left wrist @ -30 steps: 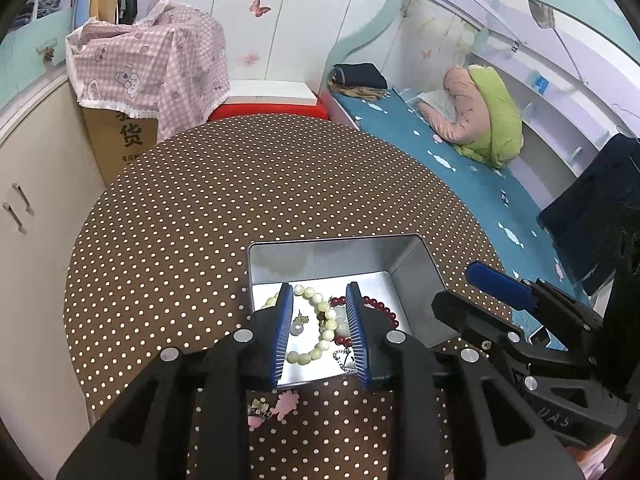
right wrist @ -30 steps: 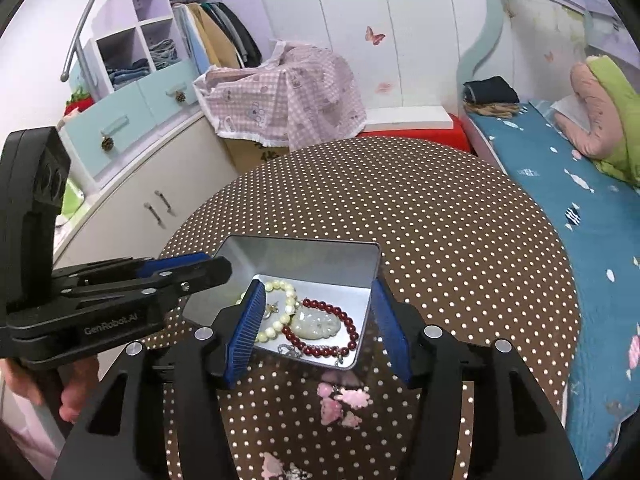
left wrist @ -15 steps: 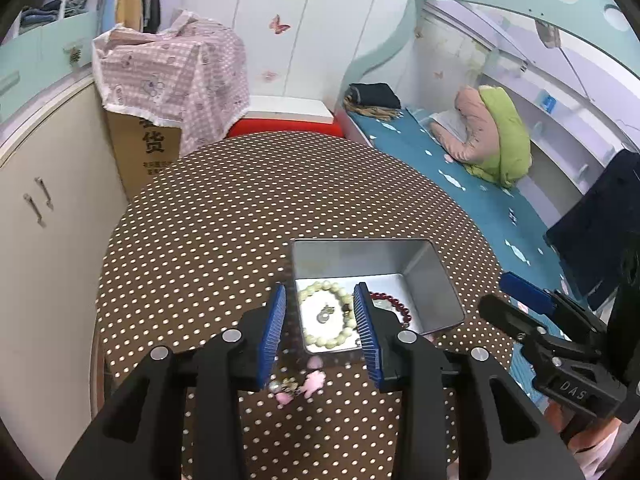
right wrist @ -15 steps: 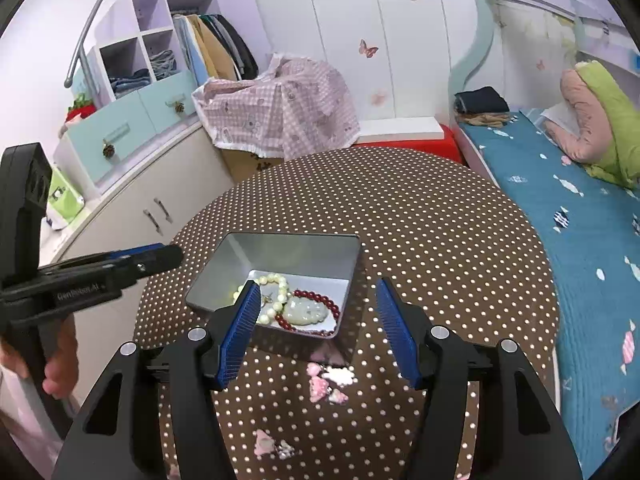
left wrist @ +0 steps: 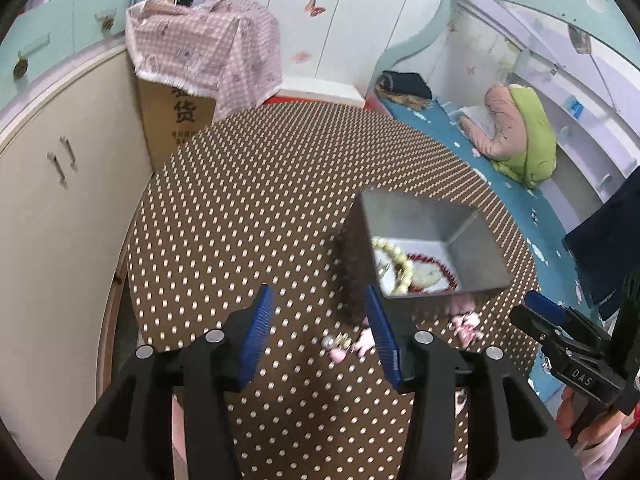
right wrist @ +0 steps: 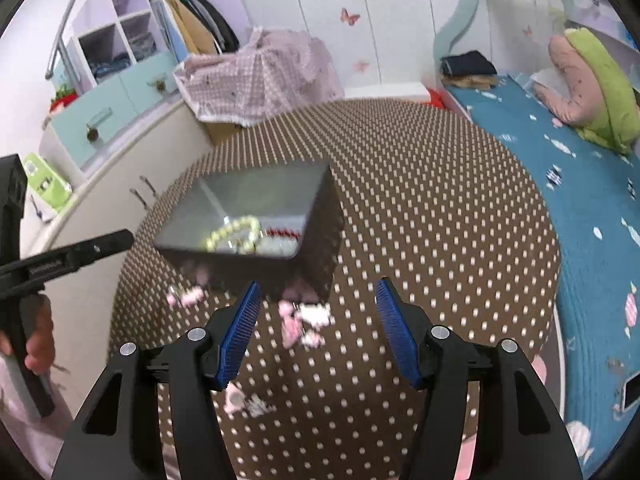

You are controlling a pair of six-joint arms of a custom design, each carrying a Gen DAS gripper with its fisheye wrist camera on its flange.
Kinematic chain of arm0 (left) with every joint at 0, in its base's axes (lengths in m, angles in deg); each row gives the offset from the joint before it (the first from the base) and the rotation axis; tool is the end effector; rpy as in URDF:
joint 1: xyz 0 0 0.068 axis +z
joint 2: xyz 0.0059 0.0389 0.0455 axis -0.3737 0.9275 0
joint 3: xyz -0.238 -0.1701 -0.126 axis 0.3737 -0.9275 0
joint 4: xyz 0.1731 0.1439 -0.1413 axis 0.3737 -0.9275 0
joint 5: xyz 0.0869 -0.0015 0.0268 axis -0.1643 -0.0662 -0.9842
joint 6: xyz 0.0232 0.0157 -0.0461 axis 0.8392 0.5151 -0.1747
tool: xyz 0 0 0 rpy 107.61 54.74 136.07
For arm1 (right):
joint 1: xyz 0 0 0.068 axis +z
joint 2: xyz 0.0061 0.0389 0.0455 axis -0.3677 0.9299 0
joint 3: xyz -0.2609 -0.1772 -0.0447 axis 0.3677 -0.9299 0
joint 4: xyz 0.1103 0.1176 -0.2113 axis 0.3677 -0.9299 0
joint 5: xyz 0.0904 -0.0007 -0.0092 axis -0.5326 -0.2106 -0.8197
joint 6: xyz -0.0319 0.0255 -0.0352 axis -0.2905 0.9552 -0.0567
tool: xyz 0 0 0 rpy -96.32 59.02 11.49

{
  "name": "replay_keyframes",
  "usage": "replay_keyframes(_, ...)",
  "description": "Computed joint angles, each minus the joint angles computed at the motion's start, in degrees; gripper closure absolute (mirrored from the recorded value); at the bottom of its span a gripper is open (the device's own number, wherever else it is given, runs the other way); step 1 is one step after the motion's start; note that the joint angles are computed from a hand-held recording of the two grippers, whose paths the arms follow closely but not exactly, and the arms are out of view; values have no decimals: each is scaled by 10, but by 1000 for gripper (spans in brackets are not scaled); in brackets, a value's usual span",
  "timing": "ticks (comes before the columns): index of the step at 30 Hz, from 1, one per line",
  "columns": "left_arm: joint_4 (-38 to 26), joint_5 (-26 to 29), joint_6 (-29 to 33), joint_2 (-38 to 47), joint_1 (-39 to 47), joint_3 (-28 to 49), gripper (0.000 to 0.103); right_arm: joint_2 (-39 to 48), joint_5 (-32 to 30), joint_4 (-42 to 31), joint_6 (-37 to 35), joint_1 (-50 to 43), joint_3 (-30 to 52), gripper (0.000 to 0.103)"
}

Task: Organize jewelry
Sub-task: 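Move both tools back down to the small charms beside the box, then grasp the pink-and-white flower charm with the right tool while the left tool grasps a pink charm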

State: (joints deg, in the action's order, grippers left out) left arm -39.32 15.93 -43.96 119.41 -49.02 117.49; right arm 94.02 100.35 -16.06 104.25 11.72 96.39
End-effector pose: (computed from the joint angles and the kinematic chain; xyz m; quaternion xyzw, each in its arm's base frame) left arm 0.2899 -0.1527 0.1891 0.1447 0.9314 -0.1597 0.2933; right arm 0.1917 0.1141 0.1374 0.0922 0.9231 0.0997 0.3597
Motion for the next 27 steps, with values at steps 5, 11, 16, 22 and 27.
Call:
replay_keyframes(5,1,14,1,19,3,-8,56,35,-16,24,5,18,-8,44)
replay_keyframes(11,-1,22,0,45,-11,-9,56,77,-19,30,18,41,11,45)
replay_keyframes(16,2,21,-5,55,-29,-11,56,118,-35,28,28,42,29,55)
replay_keyframes(22,-10,9,-7,73,-54,3,58,134,-21,26,38,48,38,67)
replay_keyframes(27,-19,8,-6,98,-68,18,77,133,-20,29,39,41,33,75)
